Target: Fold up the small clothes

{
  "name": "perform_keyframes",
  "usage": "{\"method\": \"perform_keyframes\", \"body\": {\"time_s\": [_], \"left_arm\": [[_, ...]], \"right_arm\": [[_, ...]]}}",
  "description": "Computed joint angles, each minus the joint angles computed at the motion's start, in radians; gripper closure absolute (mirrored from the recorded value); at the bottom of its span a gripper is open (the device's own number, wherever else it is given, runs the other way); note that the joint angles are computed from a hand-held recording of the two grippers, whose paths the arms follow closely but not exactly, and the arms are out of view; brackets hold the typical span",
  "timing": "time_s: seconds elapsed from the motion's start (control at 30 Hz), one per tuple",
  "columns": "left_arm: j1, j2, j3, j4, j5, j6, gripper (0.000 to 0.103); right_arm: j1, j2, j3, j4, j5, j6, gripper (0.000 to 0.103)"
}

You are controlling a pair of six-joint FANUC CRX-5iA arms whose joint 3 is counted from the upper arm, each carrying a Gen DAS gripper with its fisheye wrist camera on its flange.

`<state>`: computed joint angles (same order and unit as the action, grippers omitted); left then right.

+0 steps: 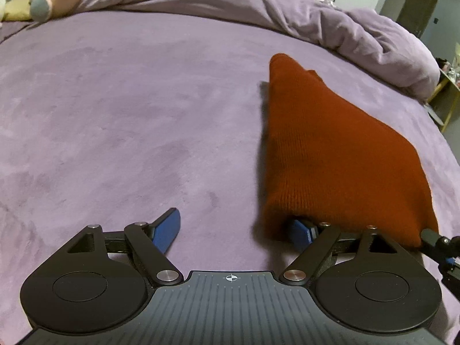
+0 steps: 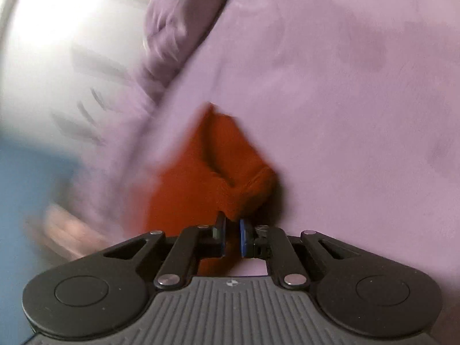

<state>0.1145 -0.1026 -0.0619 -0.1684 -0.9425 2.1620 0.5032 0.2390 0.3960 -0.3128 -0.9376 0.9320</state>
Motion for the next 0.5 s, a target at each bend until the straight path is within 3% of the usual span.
{"method": "perform_keyframes", "body": {"time_s": [0.13,0.27,0.33,0.5], "left_arm": [[-0.009,-0.015,0.036,-0.026,-0.083,0.069,0.020],[-0.035,-0.043,0.062,-0.084,-0.086,0.114,0.020],[-0.049,-0.031,0.084,-0.091,-0.087,0.100,0.019],[-0.057,0.036,0.132,-0.062,-0.110,0.055,0.019]], "right_arm": [[0.075,-0.002,0.012,0.213,-0.068,-0.015,0.081],[0.122,-0.065,-0.079,0.386,0.071,-0.036,0.081],[0.126,-0.052,-0.060,0.373,0.097,0.025,0.081],[0.145,0.047,0.056,0.312,0.019,0.173,0.081]]}}
